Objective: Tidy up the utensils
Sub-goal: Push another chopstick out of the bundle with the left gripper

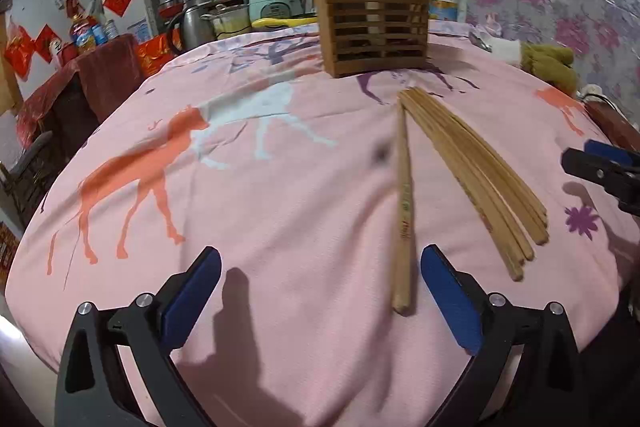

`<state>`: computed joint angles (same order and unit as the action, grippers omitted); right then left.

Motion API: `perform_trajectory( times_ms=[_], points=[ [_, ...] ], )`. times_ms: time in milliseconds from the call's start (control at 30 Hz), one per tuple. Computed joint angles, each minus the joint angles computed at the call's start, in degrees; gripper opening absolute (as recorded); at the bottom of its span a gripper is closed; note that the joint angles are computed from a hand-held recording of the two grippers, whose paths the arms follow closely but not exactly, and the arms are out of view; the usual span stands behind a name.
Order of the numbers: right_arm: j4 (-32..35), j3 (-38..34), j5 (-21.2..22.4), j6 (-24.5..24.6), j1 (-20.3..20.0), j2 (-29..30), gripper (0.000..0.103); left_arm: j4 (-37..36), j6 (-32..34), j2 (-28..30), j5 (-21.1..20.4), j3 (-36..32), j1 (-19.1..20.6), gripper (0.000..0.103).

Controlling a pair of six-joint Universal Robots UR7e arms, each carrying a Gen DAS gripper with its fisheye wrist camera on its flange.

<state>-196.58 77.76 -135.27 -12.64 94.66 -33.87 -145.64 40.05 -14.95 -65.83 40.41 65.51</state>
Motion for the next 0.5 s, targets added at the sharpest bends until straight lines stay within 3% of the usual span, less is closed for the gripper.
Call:
perform_trajectory(
  times_ms=[100, 167, 333, 433, 500],
  points=[
    [-0.7, 0.35, 0.61, -0.23, -0.04, -0.15, 0.076, 1.49, -3.98, 3.42, 3.14, -7.04, 0.53, 0.099],
    [-0.79, 0.72, 1.51, -0.79, -0.05, -0.36, 0.076, 6.24, -7.87, 4.98, 1.87, -11.95, 1.3, 0.098],
    [0.51, 2.53, 6.44, -4.44, 0.21, -1.29, 0.074, 1.37, -5.71, 4.34, 3.52, -8.94, 0.87, 0.098],
    [2.67, 0.97, 5.65, -8.13, 0.95, 0.17, 0.073, 3.51, -6.99, 4.89, 2.56, -10.76, 1.19, 0.099],
    [3.96, 0.01, 4.21, -9.27, 1.24, 0.96, 0.065, 2.69, -6.58, 4.94, 2.7, -10.49, 1.18, 0.099]
  ],
)
